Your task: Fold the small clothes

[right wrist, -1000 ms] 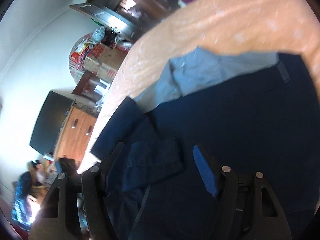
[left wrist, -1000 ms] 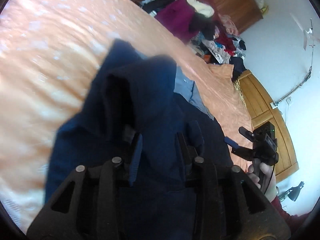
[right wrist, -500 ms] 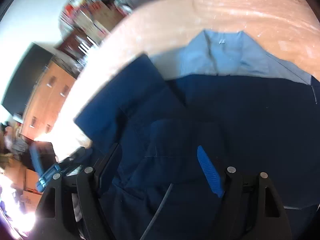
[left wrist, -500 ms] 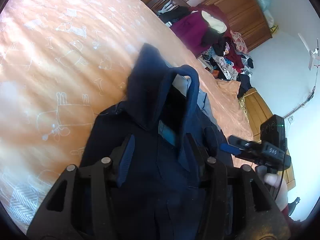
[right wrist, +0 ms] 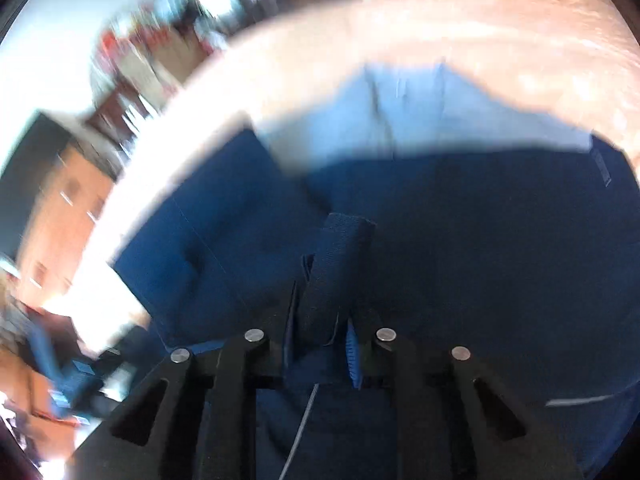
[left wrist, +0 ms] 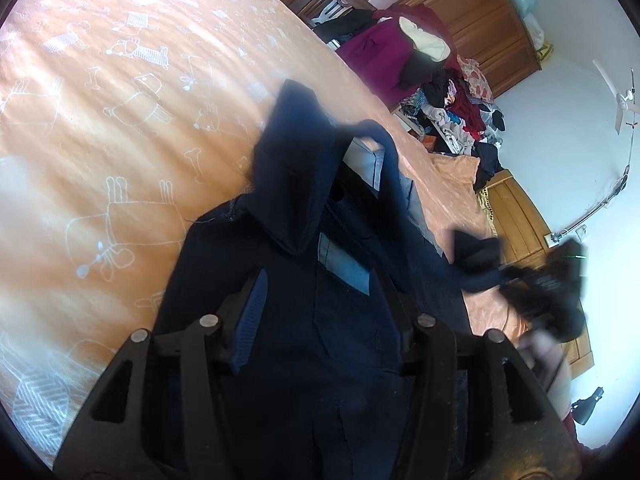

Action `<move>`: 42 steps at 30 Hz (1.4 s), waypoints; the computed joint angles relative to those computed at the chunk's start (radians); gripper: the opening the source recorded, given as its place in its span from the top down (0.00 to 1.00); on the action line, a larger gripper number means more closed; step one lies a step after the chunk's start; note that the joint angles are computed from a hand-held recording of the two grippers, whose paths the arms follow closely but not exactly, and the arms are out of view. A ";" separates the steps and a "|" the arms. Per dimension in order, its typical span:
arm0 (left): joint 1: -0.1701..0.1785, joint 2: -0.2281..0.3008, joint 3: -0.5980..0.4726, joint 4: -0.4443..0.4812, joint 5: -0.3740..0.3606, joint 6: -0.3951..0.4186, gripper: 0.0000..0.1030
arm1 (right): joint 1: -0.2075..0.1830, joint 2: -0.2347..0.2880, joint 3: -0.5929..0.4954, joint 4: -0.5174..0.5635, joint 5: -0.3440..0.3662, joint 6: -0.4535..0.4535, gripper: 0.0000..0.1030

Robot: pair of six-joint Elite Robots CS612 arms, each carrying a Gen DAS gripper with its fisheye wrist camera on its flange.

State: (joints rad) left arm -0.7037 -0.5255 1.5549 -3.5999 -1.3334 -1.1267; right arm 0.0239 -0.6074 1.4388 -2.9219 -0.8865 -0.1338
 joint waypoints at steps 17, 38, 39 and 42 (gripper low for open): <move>0.007 -0.007 -0.017 0.090 -0.025 0.046 0.39 | -0.191 0.092 -0.020 -0.080 0.107 0.116 0.65; -0.001 -0.008 -0.024 0.117 -0.010 0.062 0.34 | -0.169 0.061 -0.023 0.026 -0.069 -0.040 0.93; -0.001 -0.009 -0.024 0.118 -0.010 0.061 0.34 | -0.171 0.056 -0.010 -0.027 -0.053 -0.044 0.93; -0.001 -0.010 -0.025 0.124 -0.009 0.062 0.34 | -0.186 0.056 -0.006 -0.152 -0.009 -0.027 0.94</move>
State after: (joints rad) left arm -0.7047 -0.5350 1.5304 -3.4754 -1.3422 -1.0651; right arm -0.1626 -0.5511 1.4326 -3.0741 -0.8954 -0.1611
